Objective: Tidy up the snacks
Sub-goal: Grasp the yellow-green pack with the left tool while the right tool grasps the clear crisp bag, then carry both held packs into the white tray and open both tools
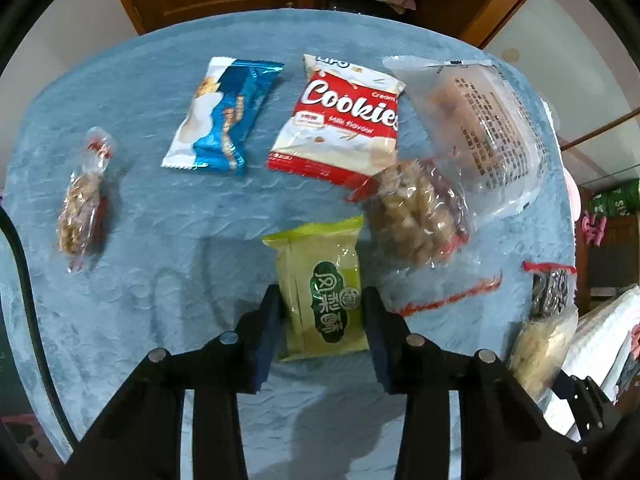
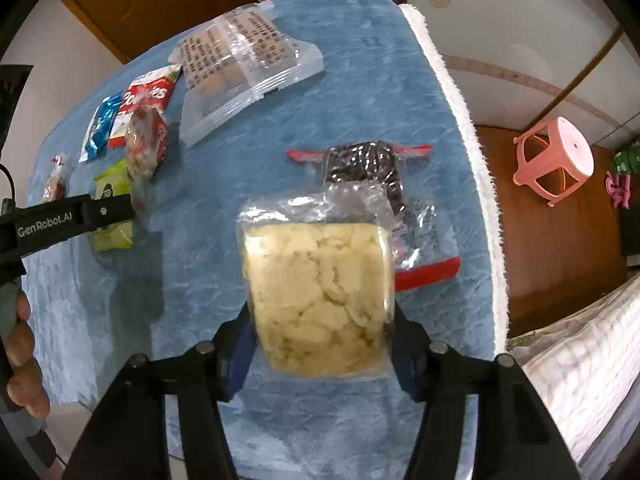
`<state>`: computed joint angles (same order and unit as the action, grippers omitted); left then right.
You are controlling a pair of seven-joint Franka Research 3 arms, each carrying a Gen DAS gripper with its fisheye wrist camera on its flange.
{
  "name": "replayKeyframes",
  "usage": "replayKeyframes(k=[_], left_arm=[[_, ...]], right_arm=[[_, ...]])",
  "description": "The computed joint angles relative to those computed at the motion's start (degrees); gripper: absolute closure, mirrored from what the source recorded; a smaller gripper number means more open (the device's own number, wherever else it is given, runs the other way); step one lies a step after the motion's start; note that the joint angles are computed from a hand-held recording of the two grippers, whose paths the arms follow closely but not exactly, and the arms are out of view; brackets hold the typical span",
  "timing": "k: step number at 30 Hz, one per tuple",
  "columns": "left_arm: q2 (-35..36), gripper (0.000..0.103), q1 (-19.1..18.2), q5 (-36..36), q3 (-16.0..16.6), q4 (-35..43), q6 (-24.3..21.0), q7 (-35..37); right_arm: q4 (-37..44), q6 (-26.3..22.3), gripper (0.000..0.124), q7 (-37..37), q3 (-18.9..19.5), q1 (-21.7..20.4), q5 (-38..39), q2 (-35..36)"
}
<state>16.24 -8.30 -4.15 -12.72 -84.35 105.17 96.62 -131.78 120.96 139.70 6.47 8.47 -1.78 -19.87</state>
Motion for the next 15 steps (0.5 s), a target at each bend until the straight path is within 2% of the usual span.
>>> replayKeyframes(k=[9,15], left_arm=[[-5.3,0.065,2.23,-1.6,0.94,-4.58,-1.28,4.41],[-12.91,0.066,4.47,-7.11,2.62,-4.94,-2.27,12.91]], right_arm=[[-1.45,0.37,0.067,0.76,1.03,1.17,1.97,-3.24],[0.49,-0.99,0.067,4.19,3.26,0.95,-0.31,-7.22]])
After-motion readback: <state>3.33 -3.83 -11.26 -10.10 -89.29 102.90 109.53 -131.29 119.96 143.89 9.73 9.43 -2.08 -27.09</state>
